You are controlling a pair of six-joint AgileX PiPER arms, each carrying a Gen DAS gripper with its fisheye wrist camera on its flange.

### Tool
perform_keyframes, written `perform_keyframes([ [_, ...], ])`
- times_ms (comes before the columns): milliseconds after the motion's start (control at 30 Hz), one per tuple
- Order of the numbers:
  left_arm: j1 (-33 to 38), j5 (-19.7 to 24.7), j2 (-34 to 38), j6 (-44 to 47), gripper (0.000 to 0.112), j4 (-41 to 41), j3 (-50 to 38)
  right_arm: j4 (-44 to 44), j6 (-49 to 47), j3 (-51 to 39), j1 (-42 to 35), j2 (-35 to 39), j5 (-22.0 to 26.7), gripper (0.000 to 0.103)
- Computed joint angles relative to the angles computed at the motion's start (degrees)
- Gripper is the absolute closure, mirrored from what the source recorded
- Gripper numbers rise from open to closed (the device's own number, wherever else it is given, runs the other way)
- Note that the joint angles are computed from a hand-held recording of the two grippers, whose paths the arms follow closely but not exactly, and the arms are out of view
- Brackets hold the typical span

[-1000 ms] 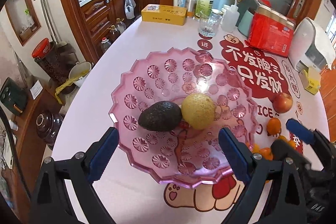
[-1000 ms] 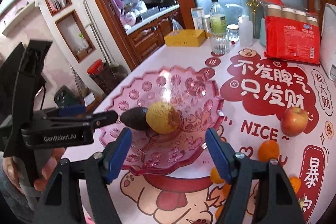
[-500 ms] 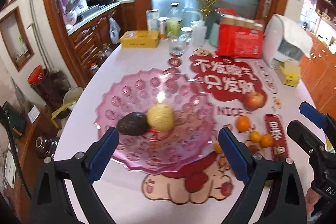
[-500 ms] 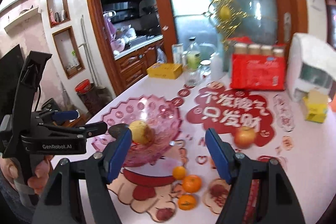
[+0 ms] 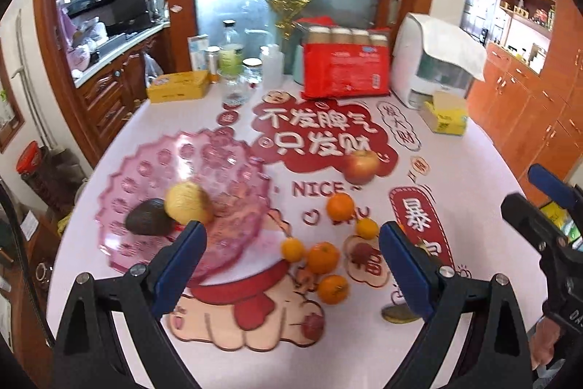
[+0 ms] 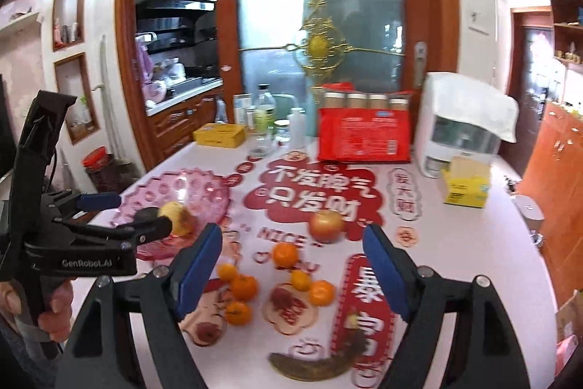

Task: Organize fruits
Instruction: 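Withdraw both tools from the bowl back toward the remaining fruit, then grasp the small red fruit with the left tool while the right tool grasps the banana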

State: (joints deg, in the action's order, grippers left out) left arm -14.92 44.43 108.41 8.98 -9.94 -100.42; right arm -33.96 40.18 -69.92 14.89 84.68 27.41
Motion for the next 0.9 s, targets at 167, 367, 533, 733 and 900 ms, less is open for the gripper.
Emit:
perform_keyframes([
  [167,-3.43,-2.17,2.14,-3.09,0.017,2.04,2.88,-9.75,9.97,5.16,-1.3,-0.57,0.19,0.022],
  [367,-5.3,-5.05,5.45,-7.29,0.017,6.37,5.57,-10.68,13.84,11.11,-5.22,1.79,-5.01,0.022],
  [533,-4.97,-6.62,7.63,-7.12,0.017,7.3,8.98,-8.69,13.26,13.64,-6.56,4.97,-6.05,0.022],
  [733,-3.2,-7.78,9.45,-5.0,0.018,5.5,13.51,2.58,8.51,15.37,-9.46,8.63,-3.79,0.022],
  [900,-2.36,-9.07,9.47,-2.48,0.021,2.77,15.82,20.45,-4.05,14.31,-13.84,10.8,-1.91,0.023],
])
